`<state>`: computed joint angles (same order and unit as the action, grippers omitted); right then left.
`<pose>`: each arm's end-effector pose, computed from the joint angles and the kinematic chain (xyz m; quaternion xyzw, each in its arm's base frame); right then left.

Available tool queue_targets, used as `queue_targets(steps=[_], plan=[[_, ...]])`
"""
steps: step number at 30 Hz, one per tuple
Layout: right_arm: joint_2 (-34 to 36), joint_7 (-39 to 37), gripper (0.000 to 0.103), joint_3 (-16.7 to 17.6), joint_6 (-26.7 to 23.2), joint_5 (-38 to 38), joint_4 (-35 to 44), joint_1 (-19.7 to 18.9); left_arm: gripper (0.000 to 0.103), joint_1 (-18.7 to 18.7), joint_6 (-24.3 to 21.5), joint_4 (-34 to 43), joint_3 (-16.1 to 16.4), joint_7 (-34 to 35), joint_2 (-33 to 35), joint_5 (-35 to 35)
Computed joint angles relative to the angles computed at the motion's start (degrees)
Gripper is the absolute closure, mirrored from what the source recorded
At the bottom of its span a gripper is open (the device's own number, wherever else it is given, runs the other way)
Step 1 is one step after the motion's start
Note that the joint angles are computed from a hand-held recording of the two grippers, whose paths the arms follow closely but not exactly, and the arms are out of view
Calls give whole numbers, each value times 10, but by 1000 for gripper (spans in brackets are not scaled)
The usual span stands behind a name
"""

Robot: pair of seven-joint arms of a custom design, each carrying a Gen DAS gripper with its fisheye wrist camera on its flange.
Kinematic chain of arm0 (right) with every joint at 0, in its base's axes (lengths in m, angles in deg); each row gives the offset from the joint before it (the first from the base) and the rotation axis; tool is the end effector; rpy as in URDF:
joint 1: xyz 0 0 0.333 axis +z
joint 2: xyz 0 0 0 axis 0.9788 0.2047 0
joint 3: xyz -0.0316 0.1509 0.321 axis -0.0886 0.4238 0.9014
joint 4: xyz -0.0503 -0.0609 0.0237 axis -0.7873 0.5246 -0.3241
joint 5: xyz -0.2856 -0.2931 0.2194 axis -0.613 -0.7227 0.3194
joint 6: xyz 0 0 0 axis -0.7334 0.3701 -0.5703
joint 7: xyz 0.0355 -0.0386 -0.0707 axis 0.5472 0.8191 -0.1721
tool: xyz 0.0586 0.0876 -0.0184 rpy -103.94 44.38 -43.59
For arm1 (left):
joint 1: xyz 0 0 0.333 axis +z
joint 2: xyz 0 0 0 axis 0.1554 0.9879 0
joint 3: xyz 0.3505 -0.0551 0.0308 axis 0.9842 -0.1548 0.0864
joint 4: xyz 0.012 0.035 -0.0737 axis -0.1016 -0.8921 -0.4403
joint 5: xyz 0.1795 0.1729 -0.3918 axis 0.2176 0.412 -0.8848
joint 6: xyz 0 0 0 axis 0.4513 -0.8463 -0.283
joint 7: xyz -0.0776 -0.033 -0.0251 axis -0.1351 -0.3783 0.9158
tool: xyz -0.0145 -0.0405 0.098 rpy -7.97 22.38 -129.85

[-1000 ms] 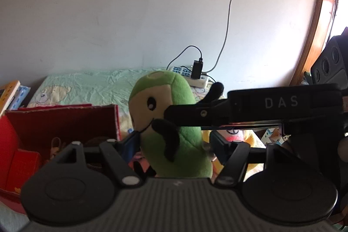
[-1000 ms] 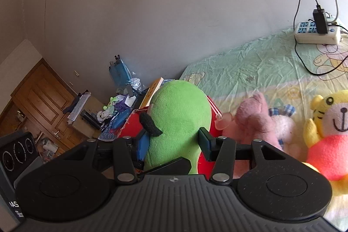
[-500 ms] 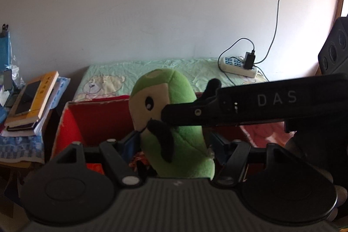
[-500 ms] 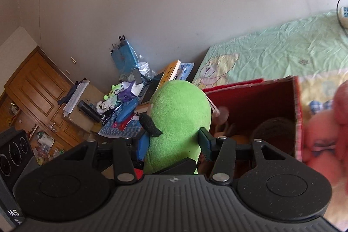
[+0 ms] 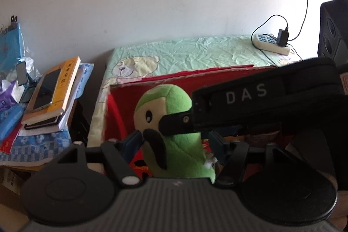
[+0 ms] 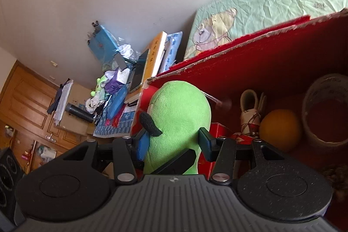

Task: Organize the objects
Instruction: 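Lower the green plush into the red box and open the right gripper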

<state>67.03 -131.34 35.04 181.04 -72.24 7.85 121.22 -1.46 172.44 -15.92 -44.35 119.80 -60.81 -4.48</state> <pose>0.6837 0.5133 0.3509 -0.3652 0.8034 -0.0609 0.4663 0.7051 -0.3071 0.3983 -0.3434 0.8493 -0.3691 0.1566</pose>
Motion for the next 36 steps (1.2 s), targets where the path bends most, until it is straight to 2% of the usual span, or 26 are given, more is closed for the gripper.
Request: queue_targets(steps=[4,7,11,15,19,21,23,24,27,30,32,36], plan=[[20,0,51,13,6,30,23,-14,41,-5,9,6,10,-7,9,13],[30,-41,51,35,1,61,37,-31,41,-15,8,14,26,-30,16,34],[41,-107,48,68,6,112,48,-55,41,-16,9,16,33,-48,20,53],[33,-144,46,63,2,136,38,-49,39,-12,21,9,27,-43,19,62],[8,-129,47,23,10,117,6,-18,36,6,10,6,9,-28,15,48],[-6,-132,48,25,-9,116,-9,-16,34,17,6,-1,0,-15,9,32],[-11,-143,57,46,-19,125,-15,-31,34,14,3,-4,5,-15,5,31],[-10,-157,67,65,-19,138,-15,-45,34,9,5,-6,10,-18,3,34],[2,-139,69,62,23,151,-14,-49,34,-1,10,-7,20,-26,3,43],[22,-151,69,61,37,164,12,-49,35,-4,12,-7,22,-32,3,47],[33,-144,69,35,38,163,27,-31,35,-7,15,-7,26,-39,4,52],[35,-126,69,18,51,169,22,-22,35,-11,18,-7,30,-49,4,59]])
